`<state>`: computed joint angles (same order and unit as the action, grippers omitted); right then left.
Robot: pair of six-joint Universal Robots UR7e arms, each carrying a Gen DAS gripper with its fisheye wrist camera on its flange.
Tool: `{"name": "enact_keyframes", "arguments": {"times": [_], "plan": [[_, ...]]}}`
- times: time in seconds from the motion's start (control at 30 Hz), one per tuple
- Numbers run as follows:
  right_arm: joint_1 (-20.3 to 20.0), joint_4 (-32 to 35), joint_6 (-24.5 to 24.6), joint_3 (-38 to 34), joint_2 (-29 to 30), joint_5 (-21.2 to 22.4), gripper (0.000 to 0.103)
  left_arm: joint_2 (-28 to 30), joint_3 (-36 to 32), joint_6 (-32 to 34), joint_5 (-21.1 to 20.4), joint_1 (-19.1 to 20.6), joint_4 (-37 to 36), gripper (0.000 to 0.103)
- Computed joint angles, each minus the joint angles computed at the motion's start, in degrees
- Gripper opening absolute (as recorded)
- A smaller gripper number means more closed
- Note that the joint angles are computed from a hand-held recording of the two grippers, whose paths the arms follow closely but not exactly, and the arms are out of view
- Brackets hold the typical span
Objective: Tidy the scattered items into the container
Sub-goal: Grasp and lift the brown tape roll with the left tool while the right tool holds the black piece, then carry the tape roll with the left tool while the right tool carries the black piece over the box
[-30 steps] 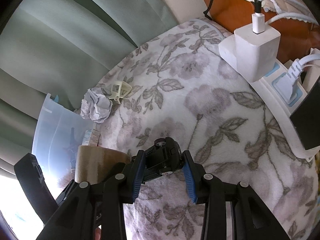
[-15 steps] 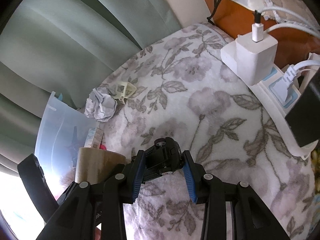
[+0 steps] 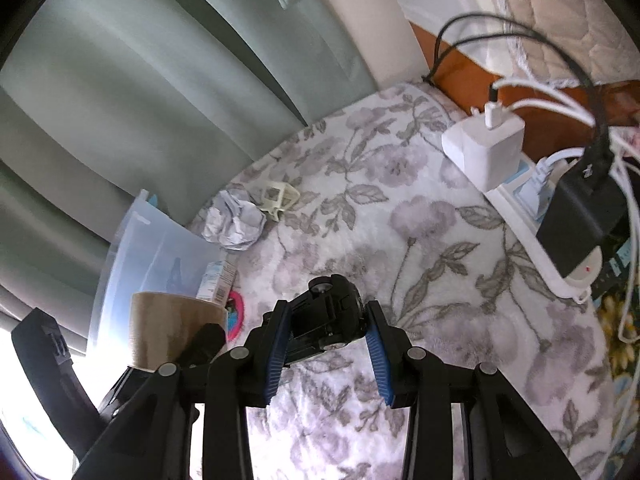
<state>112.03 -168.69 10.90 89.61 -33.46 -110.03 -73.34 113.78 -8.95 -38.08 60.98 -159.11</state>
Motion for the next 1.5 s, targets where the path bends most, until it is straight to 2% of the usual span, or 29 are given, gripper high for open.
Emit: {"name": "enact_keyframes", "arguments": {"times": [0.5, 1.03, 1.27, 1.5], "plan": [[4.2, -4.5, -1.6, 3.6, -2.8, -0.9, 0.04, -6.7, 4.8, 0.6, 2.0, -5.3, -3.6, 0.086], [8.5, -6.1, -3.9, 4.6, -3.8, -0.9, 0.04, -13.8, 8.7, 0.4, 5.1, -9.8, -6.1, 0.086], [10.2, -5.7, -3.0, 4.0, -3.5, -1.3, 0.04, -17.6, 10.7, 0.7, 7.4, -10.9, -7.9, 0.086], [12.0, -4.5, -4.0, 2.5, -2.2, -1.4, 0.04, -21.1, 11.9, -0.3, 8.4, -10.3, -8.9, 0.086]]}}
